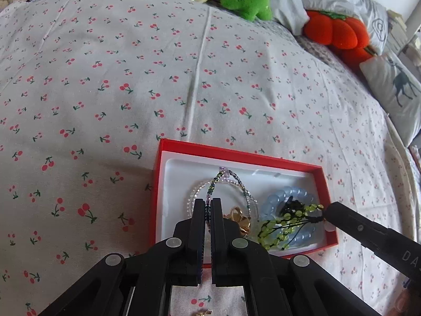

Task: Organize jewelry
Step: 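Carry the green-bead bracelet and green strand into the box, then open both grippers in the box and withdraw them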

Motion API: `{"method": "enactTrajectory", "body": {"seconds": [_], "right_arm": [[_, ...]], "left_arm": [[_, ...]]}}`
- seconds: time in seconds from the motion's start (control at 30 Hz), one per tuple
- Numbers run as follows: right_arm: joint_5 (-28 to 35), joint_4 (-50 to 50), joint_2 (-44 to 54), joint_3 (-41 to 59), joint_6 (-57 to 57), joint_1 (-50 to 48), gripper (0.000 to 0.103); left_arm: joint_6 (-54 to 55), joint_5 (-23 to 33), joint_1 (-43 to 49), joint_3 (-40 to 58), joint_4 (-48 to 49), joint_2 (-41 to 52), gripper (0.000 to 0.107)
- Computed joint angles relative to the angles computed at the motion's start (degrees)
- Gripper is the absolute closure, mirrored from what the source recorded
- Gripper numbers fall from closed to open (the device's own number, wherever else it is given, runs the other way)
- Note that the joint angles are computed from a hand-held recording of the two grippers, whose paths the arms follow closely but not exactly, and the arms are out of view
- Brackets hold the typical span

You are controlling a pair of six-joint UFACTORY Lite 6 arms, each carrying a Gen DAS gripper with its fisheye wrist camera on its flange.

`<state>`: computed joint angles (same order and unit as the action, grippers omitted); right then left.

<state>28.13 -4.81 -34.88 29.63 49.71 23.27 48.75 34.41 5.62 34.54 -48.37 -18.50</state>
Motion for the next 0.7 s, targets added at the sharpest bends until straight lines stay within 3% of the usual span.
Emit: {"method": "enactTrajectory", "body": {"seconds": [0.2,0.33,0.43,0.7], "right_arm": [[2.76,1.26,-2.47,-1.21,-2.35,-2.12,0.094],[6.04,4.29,-6.38,-1.49,-6.55,-4.23,0.083],[9.45,2.2,-8.74,-0.59,-5.57,-3.03,0.076],[16.62,-4.09,-14.74,0.38,0.51,4.17,0.056]], "left_arm": [[-3.39,-1.76,-1.61,-0.87,4.95,-2.8,0.105],[-4.94,0.06,-1.23,-1.69,8.11,-7.54,0.076],[-5.56,2.38,-0.05,-2.02,10.1,-10.83,0.064],[-5.12,8.52,4.35,-3.47,13.98,-17.18,0.046]]}}
